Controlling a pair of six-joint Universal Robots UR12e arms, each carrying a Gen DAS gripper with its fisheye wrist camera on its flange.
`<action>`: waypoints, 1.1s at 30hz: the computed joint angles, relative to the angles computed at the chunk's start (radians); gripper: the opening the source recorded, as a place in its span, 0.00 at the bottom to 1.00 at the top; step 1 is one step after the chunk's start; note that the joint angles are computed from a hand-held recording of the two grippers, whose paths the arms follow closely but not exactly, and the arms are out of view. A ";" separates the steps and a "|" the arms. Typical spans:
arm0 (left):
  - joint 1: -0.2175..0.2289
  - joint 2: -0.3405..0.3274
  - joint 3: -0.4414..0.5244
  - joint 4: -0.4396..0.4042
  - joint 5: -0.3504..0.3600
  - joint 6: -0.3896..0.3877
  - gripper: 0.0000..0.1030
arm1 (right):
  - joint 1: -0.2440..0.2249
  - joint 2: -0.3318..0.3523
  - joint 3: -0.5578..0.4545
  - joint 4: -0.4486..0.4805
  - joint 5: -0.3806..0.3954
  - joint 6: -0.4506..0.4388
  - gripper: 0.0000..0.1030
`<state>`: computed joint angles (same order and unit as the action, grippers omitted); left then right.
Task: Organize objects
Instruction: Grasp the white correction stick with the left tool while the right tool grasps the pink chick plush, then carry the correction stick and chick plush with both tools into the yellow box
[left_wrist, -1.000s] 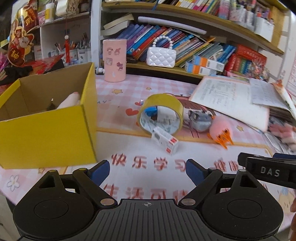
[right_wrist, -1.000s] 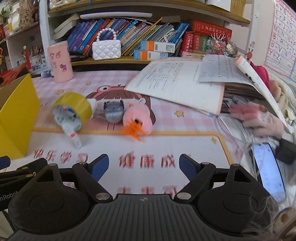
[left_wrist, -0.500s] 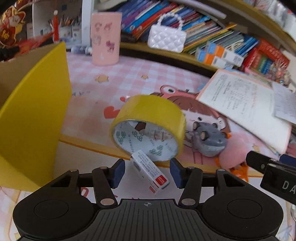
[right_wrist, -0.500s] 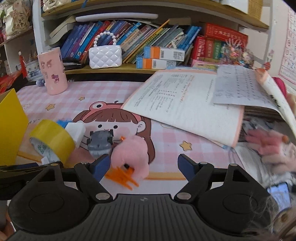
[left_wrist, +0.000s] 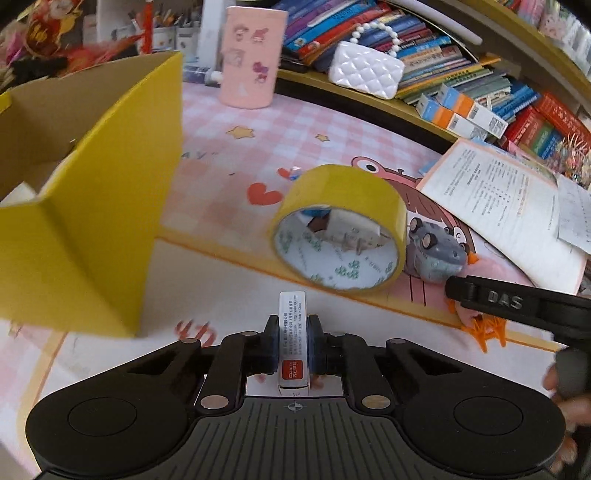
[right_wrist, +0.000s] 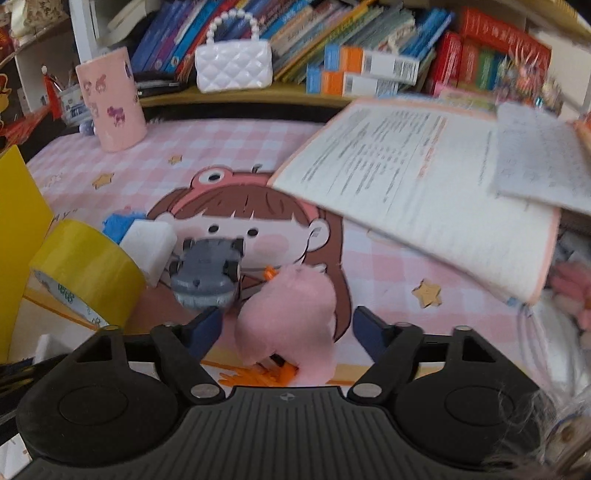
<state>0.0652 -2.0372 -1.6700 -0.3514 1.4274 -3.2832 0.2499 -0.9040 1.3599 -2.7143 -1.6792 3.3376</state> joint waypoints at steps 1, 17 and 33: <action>0.003 0.006 -0.007 0.001 -0.005 -0.004 0.12 | -0.003 0.001 -0.001 0.014 0.017 0.012 0.53; 0.061 0.130 -0.189 0.144 -0.080 0.000 0.12 | 0.036 -0.122 0.170 -0.085 0.047 0.044 0.47; 0.207 0.275 -0.389 0.223 -0.115 -0.012 0.12 | 0.183 -0.190 0.245 -0.079 0.073 -0.064 0.47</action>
<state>0.2720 -1.7623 -2.0594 -0.1283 1.3128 -3.2955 0.4326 -1.0937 1.6052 -2.7928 -1.6059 3.2739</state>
